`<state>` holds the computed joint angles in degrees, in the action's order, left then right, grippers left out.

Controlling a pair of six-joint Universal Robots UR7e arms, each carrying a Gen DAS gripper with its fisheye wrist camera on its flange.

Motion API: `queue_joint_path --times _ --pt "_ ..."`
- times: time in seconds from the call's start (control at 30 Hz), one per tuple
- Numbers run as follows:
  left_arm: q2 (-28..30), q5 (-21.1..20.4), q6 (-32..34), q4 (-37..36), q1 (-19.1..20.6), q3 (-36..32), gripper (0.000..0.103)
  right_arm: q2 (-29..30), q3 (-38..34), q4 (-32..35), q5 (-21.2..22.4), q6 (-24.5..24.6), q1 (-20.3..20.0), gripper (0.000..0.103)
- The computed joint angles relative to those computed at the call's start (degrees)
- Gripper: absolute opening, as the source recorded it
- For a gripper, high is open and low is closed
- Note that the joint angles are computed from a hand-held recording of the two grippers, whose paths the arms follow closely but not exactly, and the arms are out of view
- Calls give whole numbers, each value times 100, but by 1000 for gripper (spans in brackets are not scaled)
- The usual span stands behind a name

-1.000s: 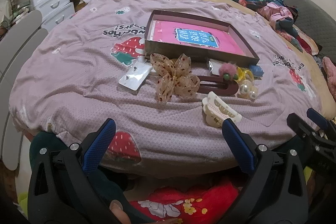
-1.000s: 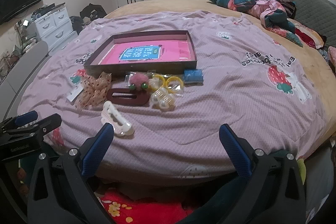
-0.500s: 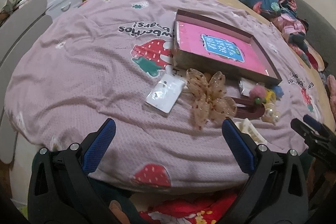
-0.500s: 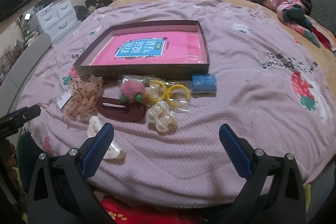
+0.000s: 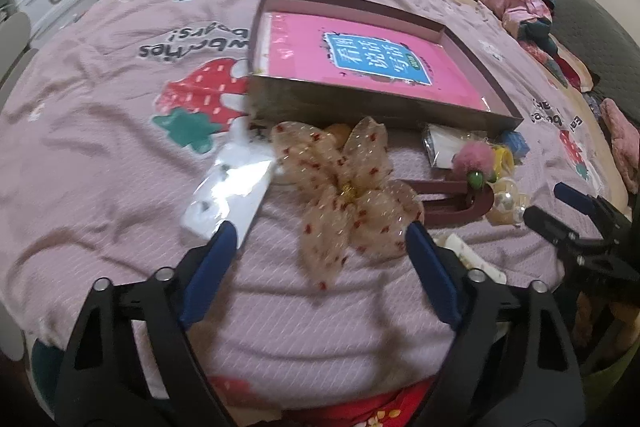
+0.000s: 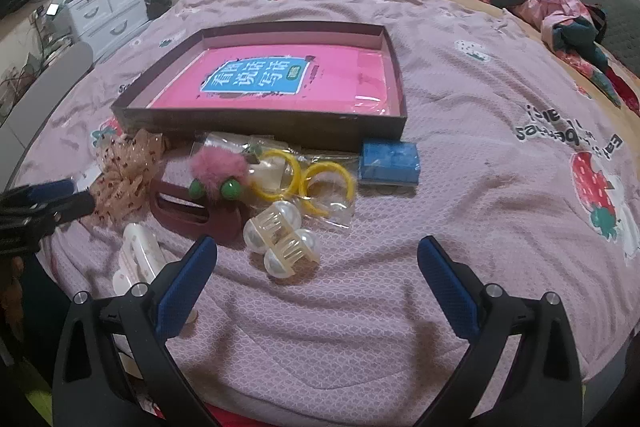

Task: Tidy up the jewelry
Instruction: 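Reach the left tool to the beige bow while the right tool grasps the pearl clip, then carry the bow and pearl clip into the tray and open both tools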

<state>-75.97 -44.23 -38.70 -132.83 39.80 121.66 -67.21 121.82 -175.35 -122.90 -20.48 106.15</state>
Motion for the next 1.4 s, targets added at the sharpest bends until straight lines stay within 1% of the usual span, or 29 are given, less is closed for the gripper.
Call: queue_joint_path --times 0.07,0.17,0.23,0.27,0.3,0.33,0.4,0.43,0.47,0.5,0.6,0.73,0.83,1.0,1.17,1.27,1.4 --pt "116 -39 188 -193 58 -43 71 33 -7 15 51 -53 -25 99" --pt "255 -99 332 -321 150 -115 63 134 -27 -37 63 -195 -31 99" --pt "316 -186 370 -384 215 -146 54 181 -32 -84 109 -286 -40 98" --pt "349 -226 390 -409 243 -164 52 205 -42 -99 141 -327 -49 97" --pt "362 -266 393 -433 253 -163 47 222 -55 -88 167 -342 -55 87" --pt "386 -305 439 -494 261 -164 44 230 -63 -62 205 -339 -71 74" --pt "442 -357 566 -589 267 -173 37 222 -107 89 312 -249 -139 68" --pt "477 -371 620 -630 270 -182 36 206 -100 136 374 -186 -171 62" --pt "511 -369 668 -667 277 -187 35 185 -99 186 436 -144 -210 59" --pt "557 -335 718 -721 285 -186 30 172 -94 214 509 -118 -242 56" --pt "578 -311 754 -835 328 -150 23 112 -50 242 728 -177 -297 44" --pt "485 -397 791 -1049 339 -34 16 54 64 71 733 -340 -257 44" --pt "360 -420 760 -1149 285 72 11 -93 132 126 850 -207 -305 44" --pt "115 -368 697 -1203 134 223 9 -421 275 105 934 -62 -326 44" --pt "-181 -280 574 -1184 -56 346 9 -673 395 70 935 -36 -312 44" --pt "-363 -94 567 -1162 -199 355 9 -807 421 71 943 -28 -299 44" --pt "-477 110 645 -1105 -263 246 9 -916 351 101 928 -44 -249 44"
